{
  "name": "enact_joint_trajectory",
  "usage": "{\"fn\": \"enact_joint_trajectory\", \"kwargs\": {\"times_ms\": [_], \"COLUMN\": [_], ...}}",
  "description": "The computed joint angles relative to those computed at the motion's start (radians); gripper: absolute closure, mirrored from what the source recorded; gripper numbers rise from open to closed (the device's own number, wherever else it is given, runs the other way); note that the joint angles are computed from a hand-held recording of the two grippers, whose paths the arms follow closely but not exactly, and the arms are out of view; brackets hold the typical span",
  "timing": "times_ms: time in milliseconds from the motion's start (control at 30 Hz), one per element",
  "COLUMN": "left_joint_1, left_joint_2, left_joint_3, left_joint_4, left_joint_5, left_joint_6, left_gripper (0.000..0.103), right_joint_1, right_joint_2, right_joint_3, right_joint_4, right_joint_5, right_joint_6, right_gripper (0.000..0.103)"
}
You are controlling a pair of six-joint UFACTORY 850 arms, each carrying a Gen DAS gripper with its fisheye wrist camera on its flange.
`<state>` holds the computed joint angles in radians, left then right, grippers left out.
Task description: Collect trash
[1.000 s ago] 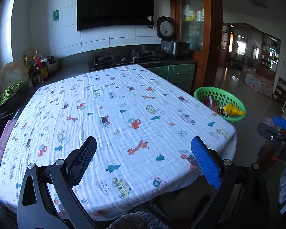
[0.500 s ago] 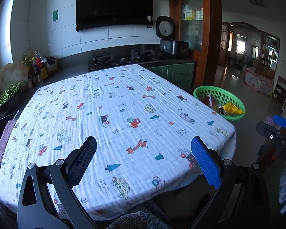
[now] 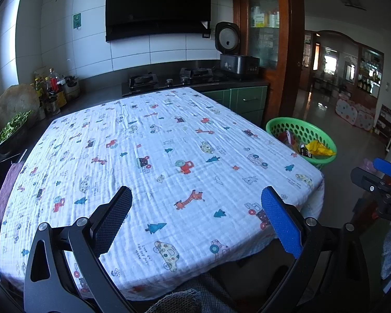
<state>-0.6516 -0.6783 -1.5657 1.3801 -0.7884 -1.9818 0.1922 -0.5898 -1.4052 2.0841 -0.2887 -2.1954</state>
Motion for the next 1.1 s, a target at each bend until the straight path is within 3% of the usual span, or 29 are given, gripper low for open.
{"fn": "enact_joint_trajectory", "kwargs": {"times_ms": [1100], "left_joint_1": [0.001], "left_joint_2": [-0.003], "left_joint_3": [0.0], "left_joint_4": [-0.009], "left_joint_5": [0.0], "left_joint_6": [0.0], "left_gripper": [0.005], "right_joint_1": [0.0], "right_joint_2": [0.001], "right_joint_3": [0.004], "right_joint_4": [-0.011], "right_joint_5": [-0.008], "right_joint_6": [0.008], "right_gripper": [0.007]}}
